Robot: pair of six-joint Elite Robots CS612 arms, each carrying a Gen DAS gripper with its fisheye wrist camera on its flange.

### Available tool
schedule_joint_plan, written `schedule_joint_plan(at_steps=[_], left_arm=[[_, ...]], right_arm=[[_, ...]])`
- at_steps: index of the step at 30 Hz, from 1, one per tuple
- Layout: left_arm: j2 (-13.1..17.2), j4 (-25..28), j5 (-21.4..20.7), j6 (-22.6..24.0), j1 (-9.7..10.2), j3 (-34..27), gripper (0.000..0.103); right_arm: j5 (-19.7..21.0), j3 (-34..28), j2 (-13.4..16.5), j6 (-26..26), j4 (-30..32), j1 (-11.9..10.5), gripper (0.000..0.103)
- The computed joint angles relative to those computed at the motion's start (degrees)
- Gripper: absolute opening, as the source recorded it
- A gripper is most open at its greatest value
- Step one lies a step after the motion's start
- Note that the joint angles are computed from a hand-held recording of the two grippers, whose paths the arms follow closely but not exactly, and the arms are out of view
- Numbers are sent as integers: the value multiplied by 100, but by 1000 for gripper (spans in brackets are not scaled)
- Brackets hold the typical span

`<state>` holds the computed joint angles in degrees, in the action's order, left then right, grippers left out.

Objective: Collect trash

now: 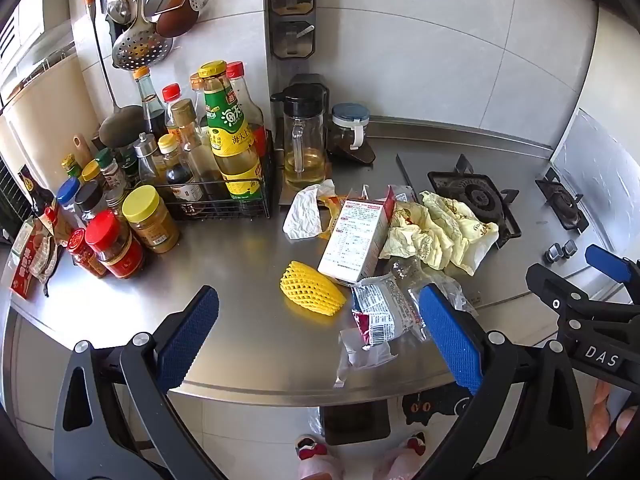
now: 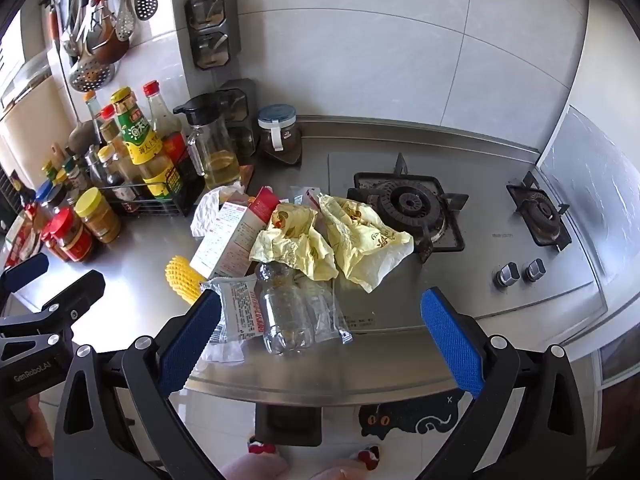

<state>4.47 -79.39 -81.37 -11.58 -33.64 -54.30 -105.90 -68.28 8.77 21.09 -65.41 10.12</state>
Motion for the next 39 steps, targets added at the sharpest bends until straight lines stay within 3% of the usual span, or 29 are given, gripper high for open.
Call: schedule_joint_plan(at_steps=[39], left_arm=[[65, 151, 56, 0, -30, -196, 95]], right_arm=[[-4, -129, 34, 56, 84, -4, 100]])
